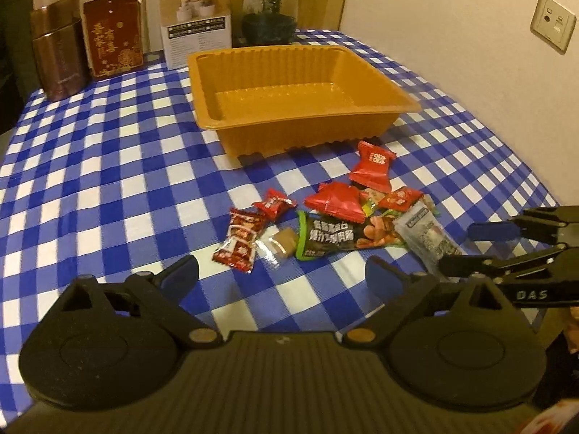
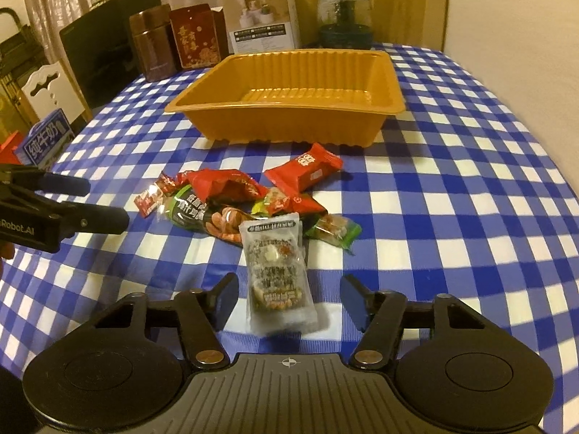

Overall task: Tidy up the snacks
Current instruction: 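Grasp the clear nut packet with the right tool while the left tool grasps a red candy packet, then carry the nut packet and red candy packet over the orange tray with both tools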

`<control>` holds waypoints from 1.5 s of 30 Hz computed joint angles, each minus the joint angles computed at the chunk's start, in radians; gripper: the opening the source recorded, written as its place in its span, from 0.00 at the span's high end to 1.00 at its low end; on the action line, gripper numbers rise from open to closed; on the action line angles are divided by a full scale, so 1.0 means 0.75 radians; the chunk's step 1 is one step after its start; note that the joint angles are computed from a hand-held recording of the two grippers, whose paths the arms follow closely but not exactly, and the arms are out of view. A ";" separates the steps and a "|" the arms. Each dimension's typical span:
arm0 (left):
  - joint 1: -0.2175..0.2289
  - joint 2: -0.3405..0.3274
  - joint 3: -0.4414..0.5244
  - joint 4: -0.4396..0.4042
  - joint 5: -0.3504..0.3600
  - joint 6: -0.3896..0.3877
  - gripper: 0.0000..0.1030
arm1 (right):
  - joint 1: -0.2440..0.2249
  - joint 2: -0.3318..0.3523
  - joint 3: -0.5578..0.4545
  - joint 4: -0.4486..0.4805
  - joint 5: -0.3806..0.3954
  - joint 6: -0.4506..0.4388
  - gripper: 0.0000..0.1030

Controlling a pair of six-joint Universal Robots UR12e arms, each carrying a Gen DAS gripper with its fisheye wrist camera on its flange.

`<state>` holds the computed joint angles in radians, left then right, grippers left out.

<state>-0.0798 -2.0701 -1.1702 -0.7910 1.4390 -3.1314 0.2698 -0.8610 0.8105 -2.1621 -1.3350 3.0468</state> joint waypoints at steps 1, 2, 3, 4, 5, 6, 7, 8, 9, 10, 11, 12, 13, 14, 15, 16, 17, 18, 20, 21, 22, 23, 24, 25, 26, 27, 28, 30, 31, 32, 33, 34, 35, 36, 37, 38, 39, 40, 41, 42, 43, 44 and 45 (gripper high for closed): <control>0.001 -0.006 0.008 -0.004 -0.006 0.001 0.06 | 0.000 0.007 -0.011 0.008 0.006 -0.012 0.45; 0.000 -0.009 0.011 -0.005 -0.009 0.004 0.06 | 0.001 0.012 -0.017 0.012 0.012 -0.024 0.46; 0.000 -0.013 0.018 -0.008 -0.015 0.013 0.06 | 0.003 0.018 -0.025 0.017 0.012 -0.038 0.49; -0.001 -0.017 0.022 -0.008 -0.019 0.020 0.07 | 0.006 0.022 -0.031 0.021 0.006 -0.053 0.51; -0.001 -0.020 0.025 -0.003 -0.020 0.021 0.07 | 0.009 0.026 -0.035 0.024 -0.003 -0.063 0.52; -0.002 -0.023 0.026 0.003 -0.023 0.017 0.07 | 0.011 0.029 -0.037 0.027 -0.008 -0.068 0.54; 0.000 -0.025 0.028 0.005 -0.032 0.012 0.07 | 0.012 0.031 -0.040 0.034 -0.012 -0.071 0.56; 0.000 -0.027 0.031 0.006 -0.036 0.009 0.07 | 0.012 0.033 -0.042 0.037 -0.012 -0.070 0.57; -0.001 -0.031 0.034 0.008 -0.031 0.008 0.07 | 0.012 0.033 -0.041 0.037 -0.008 -0.067 0.59; -0.003 -0.033 0.037 0.010 -0.025 0.009 0.07 | 0.012 0.033 -0.042 0.040 -0.006 -0.065 0.60; -0.003 -0.035 0.039 0.010 -0.025 0.011 0.07 | 0.012 0.034 -0.043 0.039 -0.007 -0.066 0.60; -0.003 -0.039 0.044 0.004 -0.031 0.014 0.07 | 0.012 0.032 -0.041 0.037 -0.006 -0.066 0.61; -0.004 -0.041 0.047 0.003 -0.032 0.015 0.07 | 0.011 0.032 -0.040 0.037 -0.004 -0.065 0.62; -0.004 -0.044 0.051 0.000 -0.035 0.017 0.08 | 0.011 0.031 -0.039 0.034 -0.003 -0.063 0.62; -0.005 -0.047 0.058 -0.005 -0.038 0.021 0.08 | 0.011 0.029 -0.035 0.029 -0.003 -0.058 0.63; -0.005 -0.051 0.062 -0.006 -0.042 0.022 0.10 | 0.010 0.026 -0.029 0.022 -0.003 -0.051 0.63; -0.005 -0.055 0.070 -0.008 -0.051 0.024 0.12 | 0.008 0.022 -0.022 0.010 0.000 -0.043 0.63; -0.006 -0.059 0.076 -0.008 -0.055 0.025 0.13 | 0.007 0.016 -0.012 -0.006 0.004 -0.031 0.64; -0.008 -0.073 0.098 -0.014 -0.061 0.036 0.15 | 0.003 0.005 0.008 -0.043 0.008 -0.002 0.64; -0.010 -0.080 0.108 -0.011 -0.065 0.046 0.16 | 0.002 -0.001 0.019 -0.064 0.007 0.018 0.64; -0.012 -0.088 0.120 -0.007 -0.069 0.055 0.16 | 0.001 -0.005 0.027 -0.082 0.002 0.037 0.64; -0.014 -0.097 0.134 -0.008 -0.073 0.065 0.16 | 0.000 -0.006 0.031 -0.096 -0.003 0.055 0.64; -0.016 -0.107 0.149 -0.013 -0.078 0.074 0.17 | -0.001 -0.008 0.034 -0.112 -0.009 0.075 0.64; -0.018 -0.119 0.169 -0.018 -0.084 0.083 0.17 | -0.001 -0.009 0.037 -0.128 -0.013 0.094 0.64; -0.021 -0.130 0.186 -0.024 -0.086 0.088 0.18 | -0.002 -0.009 0.040 -0.143 -0.018 0.108 0.64; -0.023 -0.143 0.207 -0.035 -0.095 0.094 0.20 | -0.002 -0.010 0.042 -0.158 -0.027 0.119 0.64; -0.023 -0.158 0.229 -0.050 -0.107 0.102 0.23 | -0.002 -0.009 0.041 -0.168 -0.038 0.131 0.64; -0.027 -0.183 0.272 -0.087 -0.112 0.122 0.29 | -0.004 -0.008 0.038 -0.174 -0.051 0.154 0.64; -0.029 -0.193 0.287 -0.100 -0.111 0.133 0.33 | -0.005 -0.007 0.035 -0.174 -0.054 0.166 0.64; -0.030 -0.207 0.312 -0.125 -0.113 0.148 0.35 | -0.006 -0.005 0.031 -0.173 -0.060 0.179 0.64; -0.033 -0.220 0.335 -0.152 -0.109 0.154 0.35 | -0.007 -0.003 0.028 -0.173 -0.066 0.188 0.64; -0.034 -0.232 0.358 -0.182 -0.107 0.157 0.37 | -0.007 -0.001 0.025 -0.172 -0.070 0.195 0.64; -0.035 -0.240 0.373 -0.202 -0.108 0.160 0.41 | -0.008 0.001 0.021 -0.170 -0.074 0.206 0.64; -0.035 -0.252 0.394 -0.230 -0.113 0.169 0.43 | -0.009 0.002 0.019 -0.171 -0.075 0.216 0.64; -0.037 -0.260 0.409 -0.252 -0.112 0.173 0.45 | -0.011 0.004 0.016 -0.173 -0.075 0.227 0.64; -0.038 -0.271 0.428 -0.279 -0.109 0.178 0.48 | -0.012 0.005 0.014 -0.174 -0.075 0.235 0.64; -0.038 -0.280 0.445 -0.303 -0.109 0.187 0.49 | -0.013 0.006 0.014 -0.176 -0.076 0.240 0.64; -0.040 -0.287 0.458 -0.319 -0.109 0.193 0.52 | -0.013 0.006 0.015 -0.178 -0.078 0.244 0.64; -0.041 -0.297 0.476 -0.346 -0.105 0.201 0.57 | -0.014 0.007 0.013 -0.177 -0.079 0.248 0.64; -0.043 -0.303 0.488 -0.362 -0.098 0.209 0.60 | -0.014 0.007 0.012 -0.177 -0.079 0.254 0.64; -0.044 -0.308 0.495 -0.370 -0.093 0.219 0.60 | -0.014 0.008 0.012 -0.176 -0.079 0.261 0.64; -0.044 -0.310 0.499 -0.375 -0.092 0.223 0.60 | -0.014 0.009 0.009 -0.173 -0.079 0.265 0.64; -0.045 -0.312 0.504 -0.380 -0.090 0.222 0.61 | -0.014 0.011 0.006 -0.171 -0.079 0.268 0.64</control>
<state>-0.1134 -2.3038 -0.7925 -1.0757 1.3712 -2.9647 0.2592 -0.8529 0.8149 -2.2907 -1.3941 3.2475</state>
